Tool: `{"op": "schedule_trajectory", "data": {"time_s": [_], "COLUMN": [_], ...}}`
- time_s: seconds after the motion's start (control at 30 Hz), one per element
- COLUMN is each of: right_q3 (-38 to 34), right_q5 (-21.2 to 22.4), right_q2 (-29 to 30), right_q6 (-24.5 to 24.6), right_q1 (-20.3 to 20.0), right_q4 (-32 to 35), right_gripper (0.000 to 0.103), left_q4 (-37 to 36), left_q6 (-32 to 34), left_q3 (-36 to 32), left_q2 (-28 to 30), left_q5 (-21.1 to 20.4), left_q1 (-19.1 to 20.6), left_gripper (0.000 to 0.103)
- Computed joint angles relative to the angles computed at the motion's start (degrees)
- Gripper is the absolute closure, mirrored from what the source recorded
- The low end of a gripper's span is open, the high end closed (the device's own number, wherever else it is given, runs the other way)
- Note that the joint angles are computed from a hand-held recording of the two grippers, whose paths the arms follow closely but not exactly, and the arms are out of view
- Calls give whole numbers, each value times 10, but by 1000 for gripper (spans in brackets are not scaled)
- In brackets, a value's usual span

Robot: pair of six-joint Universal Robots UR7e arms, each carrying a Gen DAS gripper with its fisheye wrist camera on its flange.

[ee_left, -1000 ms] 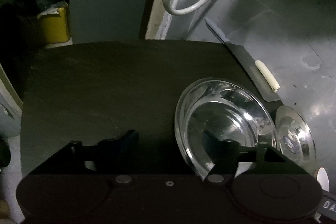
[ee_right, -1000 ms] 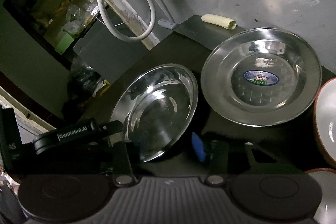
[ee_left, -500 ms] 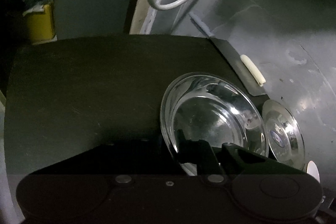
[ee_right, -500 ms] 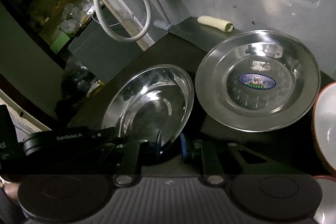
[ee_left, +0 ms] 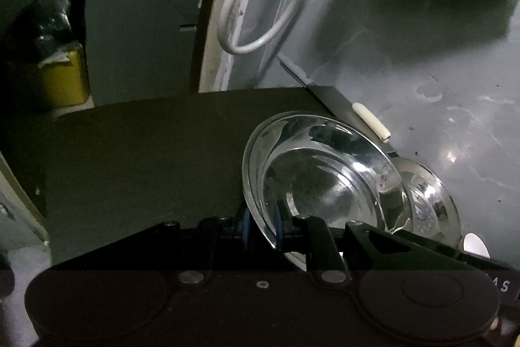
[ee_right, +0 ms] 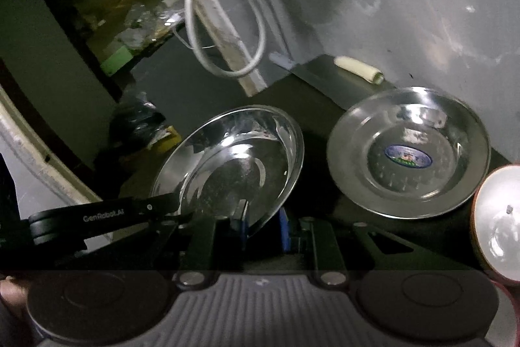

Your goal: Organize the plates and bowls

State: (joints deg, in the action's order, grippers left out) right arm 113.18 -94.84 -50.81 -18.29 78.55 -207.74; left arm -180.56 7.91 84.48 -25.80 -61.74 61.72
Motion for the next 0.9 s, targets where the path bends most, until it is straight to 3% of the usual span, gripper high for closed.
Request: {"op": "schedule_trajectory", "data": {"time_s": [0.23,0.47,0.9], "right_q3": [52,89,107], "right_q5": [9,8,-38], "right_q2": [-31,-50,-65], "right_q6": [-38,-52,-53], "right_q1": [15,26,47], "right_q4": [14,44,106], "right_gripper": [81,81,80], "left_q4": [-80,-108,-85], "left_q6": [0,-40,-79], "left_q3": [110,194,251], "left_q2": [-47,-84,-108], "left_q5": [57,104,153], "left_q1": [-24,-40,-54], "left_gripper": [84,82,78]}}
